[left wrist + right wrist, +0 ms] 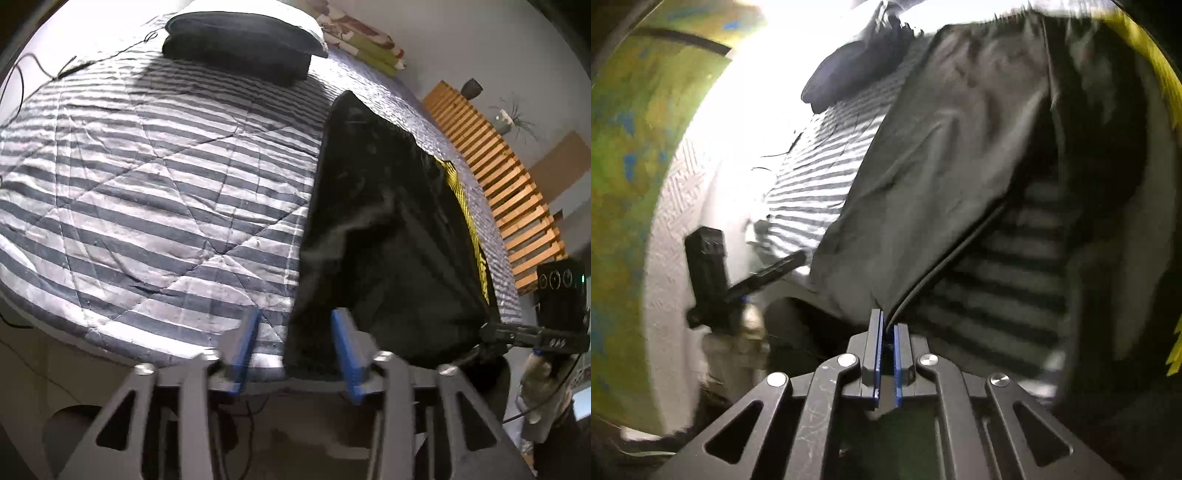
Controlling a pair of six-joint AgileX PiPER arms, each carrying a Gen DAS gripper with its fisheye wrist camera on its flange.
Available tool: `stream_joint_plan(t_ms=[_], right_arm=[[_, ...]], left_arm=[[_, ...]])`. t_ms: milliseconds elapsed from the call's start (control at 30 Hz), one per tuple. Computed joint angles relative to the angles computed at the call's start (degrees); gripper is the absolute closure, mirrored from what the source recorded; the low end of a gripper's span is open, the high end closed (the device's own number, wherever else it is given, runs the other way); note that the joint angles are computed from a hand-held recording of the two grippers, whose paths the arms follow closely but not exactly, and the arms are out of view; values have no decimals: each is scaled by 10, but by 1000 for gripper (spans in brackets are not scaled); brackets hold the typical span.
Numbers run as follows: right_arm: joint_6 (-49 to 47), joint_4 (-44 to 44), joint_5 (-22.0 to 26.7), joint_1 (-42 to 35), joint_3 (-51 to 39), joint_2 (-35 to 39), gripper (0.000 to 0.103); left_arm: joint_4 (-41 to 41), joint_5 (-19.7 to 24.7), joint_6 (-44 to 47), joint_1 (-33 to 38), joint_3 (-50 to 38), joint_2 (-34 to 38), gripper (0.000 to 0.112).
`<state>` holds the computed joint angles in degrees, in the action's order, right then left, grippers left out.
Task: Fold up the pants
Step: 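Grasp the garment edge with the left tool and fold it over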
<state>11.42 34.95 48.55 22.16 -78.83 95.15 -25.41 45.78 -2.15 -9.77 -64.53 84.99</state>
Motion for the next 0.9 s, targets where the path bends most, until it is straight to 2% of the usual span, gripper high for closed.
stream_joint_plan(t_ms=[67, 133, 200, 267, 300, 333, 400, 533, 600, 667, 700, 800, 900], right_arm=[[33, -31, 19, 8, -12, 15, 91], [24, -2, 22, 1, 3, 26, 80], [28, -6, 15, 7, 10, 32, 80], [27, -4, 3, 14, 14, 38, 80], [23, -6, 1, 15, 15, 39, 80], [18, -7, 1, 18, 11, 43, 85], [-5, 17, 7, 17, 3, 42, 99], [-71, 128, 28, -15, 19, 17, 99], [-50, 108, 51, -20, 8, 21, 95], [-5, 38, 80, -12, -6, 27, 83], [-1, 27, 91, -12, -5, 26, 80], [-23, 37, 66, -26, 63, -33, 80], [-12, -6, 20, -37, 124, -125, 80]], left_arm=[[-14, 9, 6, 8, -7, 15, 56], [-33, 17, 16, 6, -18, 32, 58], [-34, 24, 18, -8, -27, 51, 61], [5, 26, -12, -37, -39, 65, 98], [37, 24, -36, -53, -45, 67, 105], [47, 28, -45, -59, -52, 69, 110], [51, 32, -60, -63, -59, 58, 110], [99, 49, -88, -68, -80, 26, 109], [103, 63, -74, -68, -86, 22, 105], [145, 87, -92, -81, -98, 29, 90], [177, 91, -115, -91, -94, 22, 86], [179, 79, -128, -97, -79, -1, 84], [191, 77, -133, -133, -112, 13, 84]])
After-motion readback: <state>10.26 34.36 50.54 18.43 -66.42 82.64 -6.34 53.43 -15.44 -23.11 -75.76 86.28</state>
